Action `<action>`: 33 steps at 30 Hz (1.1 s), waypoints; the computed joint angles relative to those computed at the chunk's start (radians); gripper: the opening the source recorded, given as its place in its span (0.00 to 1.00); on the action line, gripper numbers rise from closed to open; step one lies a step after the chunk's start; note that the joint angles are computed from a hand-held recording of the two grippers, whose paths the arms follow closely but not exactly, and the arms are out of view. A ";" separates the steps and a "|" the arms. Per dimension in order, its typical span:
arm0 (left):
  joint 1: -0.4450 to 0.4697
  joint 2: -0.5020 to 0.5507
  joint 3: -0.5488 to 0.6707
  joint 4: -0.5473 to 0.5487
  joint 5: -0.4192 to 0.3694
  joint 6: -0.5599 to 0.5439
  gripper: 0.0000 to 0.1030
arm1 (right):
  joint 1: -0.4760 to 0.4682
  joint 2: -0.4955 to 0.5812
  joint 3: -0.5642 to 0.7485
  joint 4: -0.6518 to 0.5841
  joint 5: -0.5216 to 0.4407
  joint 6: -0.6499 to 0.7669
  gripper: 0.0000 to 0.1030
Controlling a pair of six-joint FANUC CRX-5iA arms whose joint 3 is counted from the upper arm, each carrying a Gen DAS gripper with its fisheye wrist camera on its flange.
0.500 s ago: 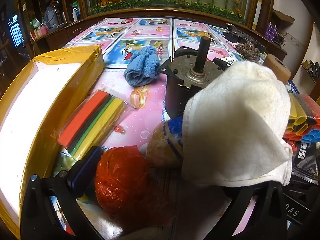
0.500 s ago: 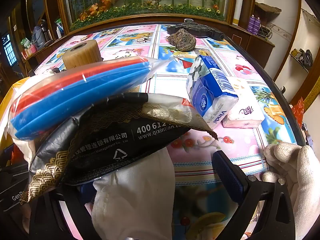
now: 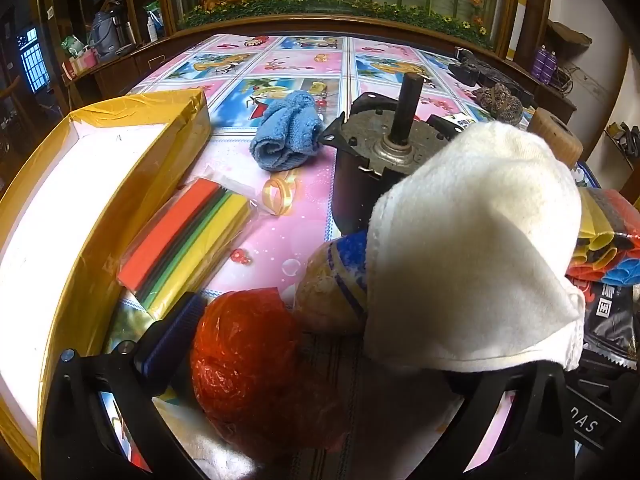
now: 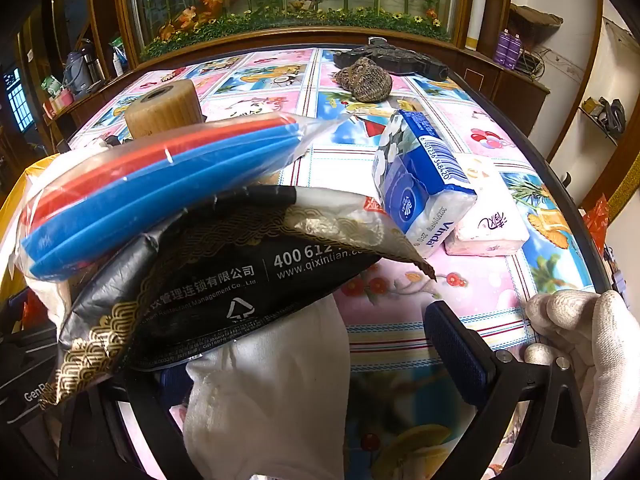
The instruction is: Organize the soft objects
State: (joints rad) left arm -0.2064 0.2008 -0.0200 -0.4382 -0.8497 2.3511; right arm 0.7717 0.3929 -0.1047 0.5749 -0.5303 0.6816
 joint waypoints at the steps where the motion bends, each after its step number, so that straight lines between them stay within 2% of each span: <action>1: -0.003 -0.001 0.001 -0.004 -0.006 0.007 1.00 | 0.000 0.000 0.000 0.000 0.000 0.000 0.99; 4: 0.003 0.004 0.001 0.001 -0.005 -0.001 1.00 | 0.000 0.000 0.000 0.001 0.000 0.000 0.99; 9: 0.031 -0.016 -0.024 0.091 -0.012 -0.118 1.00 | 0.000 0.000 0.001 -0.003 -0.001 0.003 0.99; 11: 0.032 -0.029 -0.041 0.099 -0.002 -0.133 1.00 | 0.000 -0.001 0.000 -0.003 -0.001 0.003 0.99; 33: 0.029 -0.029 -0.036 0.096 -0.003 -0.133 1.00 | 0.000 0.000 -0.002 0.003 0.002 -0.005 0.99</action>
State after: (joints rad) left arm -0.1778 0.1721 -0.0562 -0.3423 -0.8528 2.2184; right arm 0.7721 0.3932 -0.1069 0.5784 -0.5285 0.6769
